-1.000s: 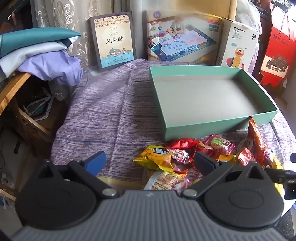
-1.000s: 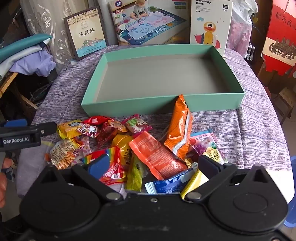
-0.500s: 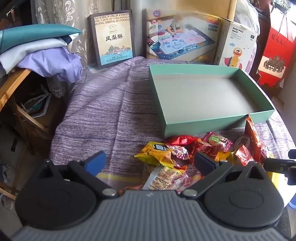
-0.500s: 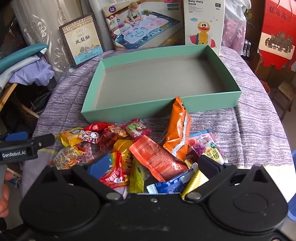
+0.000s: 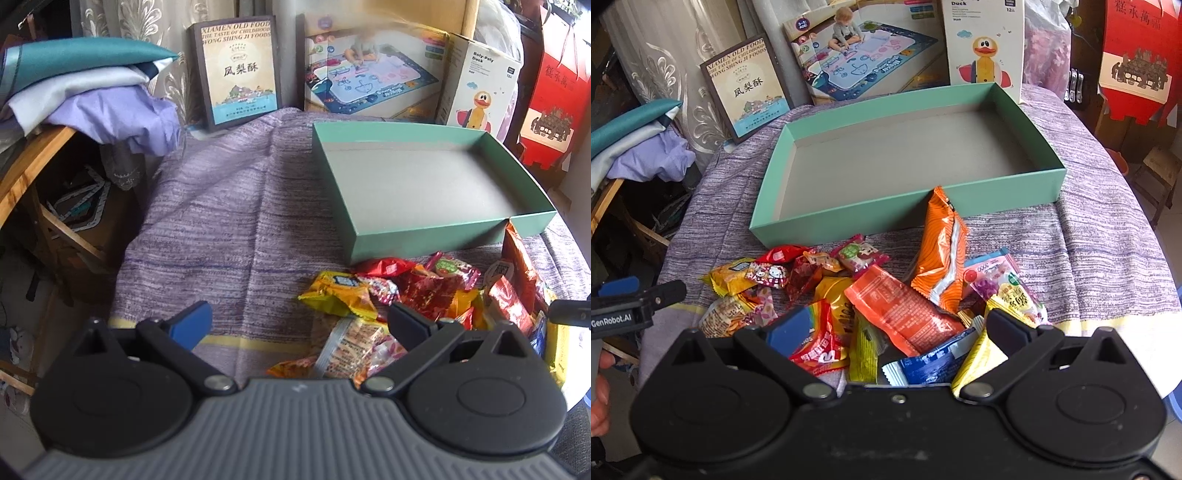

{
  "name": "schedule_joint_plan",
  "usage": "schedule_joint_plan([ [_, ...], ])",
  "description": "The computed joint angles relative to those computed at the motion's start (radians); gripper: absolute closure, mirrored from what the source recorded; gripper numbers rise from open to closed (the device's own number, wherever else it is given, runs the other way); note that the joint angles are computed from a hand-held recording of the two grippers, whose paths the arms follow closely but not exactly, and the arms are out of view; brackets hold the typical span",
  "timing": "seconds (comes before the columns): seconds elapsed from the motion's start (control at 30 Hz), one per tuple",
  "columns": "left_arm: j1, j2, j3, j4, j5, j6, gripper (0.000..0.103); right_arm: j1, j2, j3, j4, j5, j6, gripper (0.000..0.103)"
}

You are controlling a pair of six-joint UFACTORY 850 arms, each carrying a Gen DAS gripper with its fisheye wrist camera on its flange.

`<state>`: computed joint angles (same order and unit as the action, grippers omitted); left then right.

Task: Organize snacks
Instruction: 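Grasp the taped peanut snack bag with left tool while right grasps the Skittles bag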

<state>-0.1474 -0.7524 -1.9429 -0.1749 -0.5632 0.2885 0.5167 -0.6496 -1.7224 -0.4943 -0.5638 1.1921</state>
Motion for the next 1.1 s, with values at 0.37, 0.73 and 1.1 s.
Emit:
schedule_joint_plan([
  [0.37,-0.016,-0.094,-0.059,0.0,-0.103,0.113,0.0,0.0,-0.062,-0.056,0.208,0.083,-0.211,0.009],
  [0.73,0.036,-0.102,-0.047,-0.141,-0.147,0.207,0.061,0.016,-0.231,-0.299,0.455,-0.011,-0.597,0.024],
  [1.1,0.065,-0.131,-0.076,-0.084,-0.173,0.127,0.037,0.027,-0.353,-0.442,0.364,-0.103,-0.614,0.017],
])
